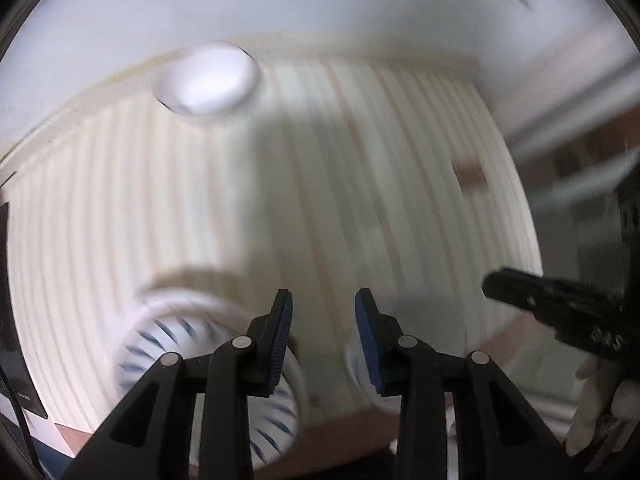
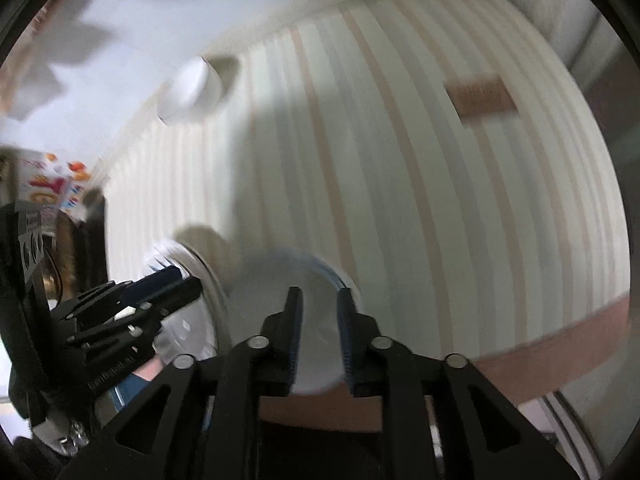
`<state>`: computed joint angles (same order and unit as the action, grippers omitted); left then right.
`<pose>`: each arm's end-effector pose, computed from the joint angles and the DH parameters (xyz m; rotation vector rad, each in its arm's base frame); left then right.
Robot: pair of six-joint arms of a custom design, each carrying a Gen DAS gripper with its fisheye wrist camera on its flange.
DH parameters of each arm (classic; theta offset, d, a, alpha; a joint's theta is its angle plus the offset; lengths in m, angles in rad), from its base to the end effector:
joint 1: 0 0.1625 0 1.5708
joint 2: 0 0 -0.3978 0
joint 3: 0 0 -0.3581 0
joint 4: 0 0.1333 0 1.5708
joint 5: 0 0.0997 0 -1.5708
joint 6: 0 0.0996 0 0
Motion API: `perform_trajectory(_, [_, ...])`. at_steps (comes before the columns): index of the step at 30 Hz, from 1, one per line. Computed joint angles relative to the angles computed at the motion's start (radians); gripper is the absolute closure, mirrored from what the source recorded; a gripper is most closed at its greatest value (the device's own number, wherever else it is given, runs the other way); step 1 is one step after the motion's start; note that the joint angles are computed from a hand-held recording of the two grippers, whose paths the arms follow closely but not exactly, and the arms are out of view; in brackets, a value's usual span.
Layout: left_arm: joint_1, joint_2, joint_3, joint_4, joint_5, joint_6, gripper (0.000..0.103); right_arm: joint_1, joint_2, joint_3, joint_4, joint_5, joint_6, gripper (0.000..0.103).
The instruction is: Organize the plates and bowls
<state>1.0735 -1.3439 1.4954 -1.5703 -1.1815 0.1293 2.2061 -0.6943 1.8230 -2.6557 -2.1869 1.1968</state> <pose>-0.1015 -0.5457 0.3899 0.8803 2.5844 0.1059 0.3903 -0.4017 0.0078 -0.7196 -2.5624 0.6362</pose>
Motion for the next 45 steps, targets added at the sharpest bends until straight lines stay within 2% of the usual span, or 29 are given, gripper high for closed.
perform_trajectory(1, [0.012, 0.03, -0.042, -0.014, 0.004, -0.011, 0.071, -0.006, 0.0, -0.015, -0.012, -0.008, -0.026, 0.059])
perform_trajectory(3, [0.042, 0.115, -0.146, -0.051, 0.036, -0.037, 0.071, -0.039, 0.016, -0.069, -0.088, -0.016, -0.144, 0.052])
perform_trajectory(6, [0.093, 0.251, -0.307, -0.082, 0.074, -0.091, 0.071, -0.1, 0.072, -0.193, -0.128, -0.007, -0.296, 0.052])
perform_trajectory(9, [0.14, 0.394, -0.486, -0.049, 0.065, -0.136, 0.071, -0.175, 0.158, -0.358, -0.144, 0.02, -0.432, 0.052])
perform_trajectory(11, [0.163, 0.487, -0.601, -0.008, 0.056, -0.153, 0.071, -0.221, 0.22, -0.477, -0.12, 0.051, -0.494, 0.052])
perform_trajectory(14, [0.181, 0.575, -0.7, 0.036, 0.056, -0.166, 0.071, -0.281, 0.313, -0.66, -0.035, 0.099, -0.53, 0.053])
perform_trajectory(15, [0.184, 0.59, -0.713, 0.037, 0.057, -0.165, 0.071, -0.298, 0.347, -0.721, -0.002, 0.115, -0.536, 0.057])
perform_trajectory(16, [0.186, 0.603, -0.721, 0.035, 0.058, -0.159, 0.071, -0.313, 0.378, -0.78, 0.04, 0.126, -0.543, 0.064])
perform_trajectory(17, [0.188, 0.611, -0.72, 0.027, 0.06, -0.149, 0.071, -0.323, 0.394, -0.812, 0.065, 0.132, -0.552, 0.067])
perform_trajectory(18, [0.188, 0.614, -0.714, 0.018, 0.062, -0.141, 0.072, -0.333, 0.42, -0.862, 0.109, 0.136, -0.561, 0.075])
perform_trajectory(19, [0.187, 0.605, -0.687, -0.013, 0.066, -0.136, 0.076, -0.338, 0.438, -0.899, 0.145, 0.128, -0.565, 0.08])
perform_trajectory(21, [0.18, 0.587, -0.641, -0.058, 0.083, -0.125, 0.077, -0.343, 0.46, -0.933, 0.167, 0.094, -0.586, 0.09])
perform_trajectory(30, [0.15, 0.5, -0.506, -0.105, 0.093, -0.13, 0.077, -0.34, 0.448, -0.942, 0.206, 0.086, -0.598, 0.09])
perform_trajectory(34, [0.131, 0.433, -0.432, -0.119, 0.078, -0.123, 0.077, -0.313, 0.441, -0.928, 0.203, 0.068, -0.588, 0.09])
perform_trajectory(38, [0.112, 0.366, -0.368, -0.126, 0.066, -0.089, 0.077, -0.281, 0.397, -0.855, 0.167, 0.042, -0.574, 0.09])
perform_trajectory(45, [0.056, 0.212, -0.245, -0.093, 0.029, -0.071, 0.077, -0.203, 0.286, -0.673, 0.122, -0.022, -0.503, 0.09])
